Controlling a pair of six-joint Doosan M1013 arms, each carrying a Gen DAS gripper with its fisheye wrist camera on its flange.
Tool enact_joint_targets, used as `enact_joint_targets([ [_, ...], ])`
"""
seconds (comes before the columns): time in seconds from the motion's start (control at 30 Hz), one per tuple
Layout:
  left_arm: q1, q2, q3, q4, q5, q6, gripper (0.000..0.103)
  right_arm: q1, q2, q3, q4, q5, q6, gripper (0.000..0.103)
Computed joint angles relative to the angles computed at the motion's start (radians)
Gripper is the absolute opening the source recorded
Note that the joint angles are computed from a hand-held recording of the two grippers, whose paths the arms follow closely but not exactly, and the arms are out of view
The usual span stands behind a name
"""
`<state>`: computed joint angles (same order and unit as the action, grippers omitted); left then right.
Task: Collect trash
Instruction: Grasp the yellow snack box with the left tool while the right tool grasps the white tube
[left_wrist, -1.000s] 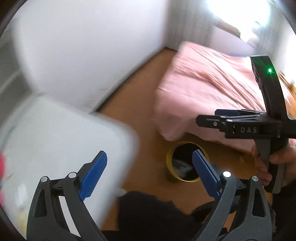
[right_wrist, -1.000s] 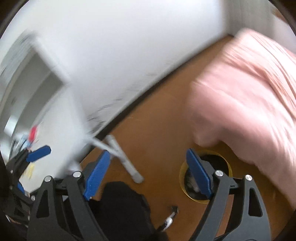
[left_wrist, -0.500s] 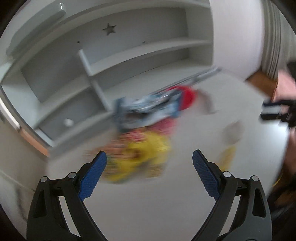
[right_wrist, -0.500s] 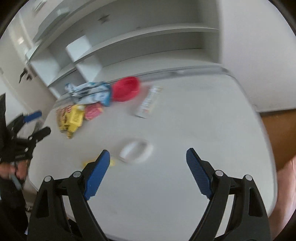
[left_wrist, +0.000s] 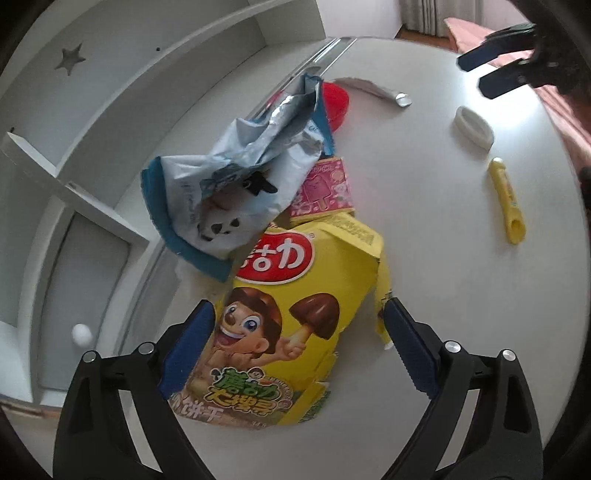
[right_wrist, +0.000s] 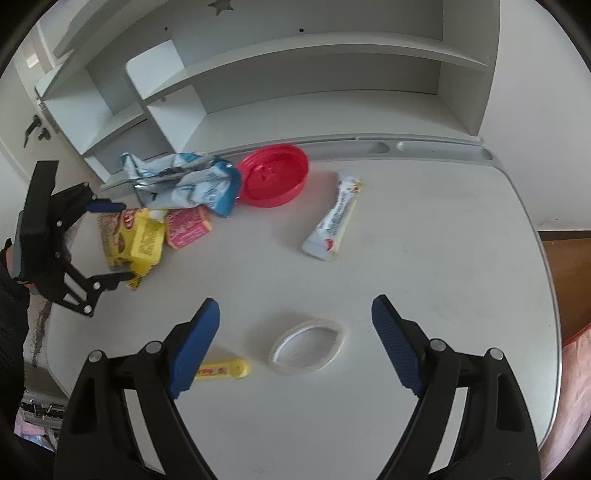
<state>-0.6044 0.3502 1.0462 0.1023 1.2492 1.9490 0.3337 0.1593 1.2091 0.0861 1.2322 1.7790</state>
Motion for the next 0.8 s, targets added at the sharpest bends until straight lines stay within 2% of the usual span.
enact_joint_targets([
  [0.03,-0.004,-0.004,0.002,0.028,-0.010,-0.032,0.069,-0.004,0.006,-0.008,0.001,0.008,-0.005,0.081],
  [0.13,-0.001,-0.013,-0.003,0.038,-0.008,-0.122,0.062,-0.020,0.038,-0.040,0.005,0.054,0.000,0.080],
  [0.2,-0.008,-0.031,0.010,0.070,-0.019,-0.179,0.055,-0.030,0.069,-0.072,0.019,0.091,0.013,0.074],
  [0.3,-0.006,-0.049,0.005,0.058,0.012,-0.282,0.055,-0.038,0.126,-0.139,0.021,0.155,0.024,0.068],
  [0.37,-0.012,-0.077,0.034,0.065,0.003,-0.328,0.055,-0.033,0.165,-0.189,-0.004,0.197,0.029,0.061],
  [0.47,-0.018,-0.107,0.058,0.066,0.005,-0.402,0.055,-0.024,0.225,-0.273,-0.037,0.271,0.039,0.058],
  [0.53,-0.020,-0.121,0.068,0.078,0.002,-0.437,0.055,-0.018,0.252,-0.309,-0.070,0.307,0.053,0.046],
  [0.57,-0.018,-0.135,0.077,0.076,0.005,-0.452,0.055,-0.016,0.262,-0.323,-0.078,0.322,0.055,0.046],
  [0.6,-0.020,-0.138,0.077,0.078,0.009,-0.470,0.055,-0.012,0.271,-0.335,-0.093,0.333,0.048,0.043],
  [0.7,-0.026,-0.155,0.083,0.101,0.013,-0.508,0.055,-0.010,0.277,-0.346,-0.113,0.349,0.054,0.022],
  [0.77,-0.036,-0.149,0.068,0.113,0.017,-0.528,0.055,-0.015,0.265,-0.334,-0.089,0.344,0.041,0.019],
  [0.8,-0.040,-0.150,0.065,0.115,0.016,-0.534,0.055,-0.019,0.246,-0.311,-0.075,0.315,0.028,0.018],
])
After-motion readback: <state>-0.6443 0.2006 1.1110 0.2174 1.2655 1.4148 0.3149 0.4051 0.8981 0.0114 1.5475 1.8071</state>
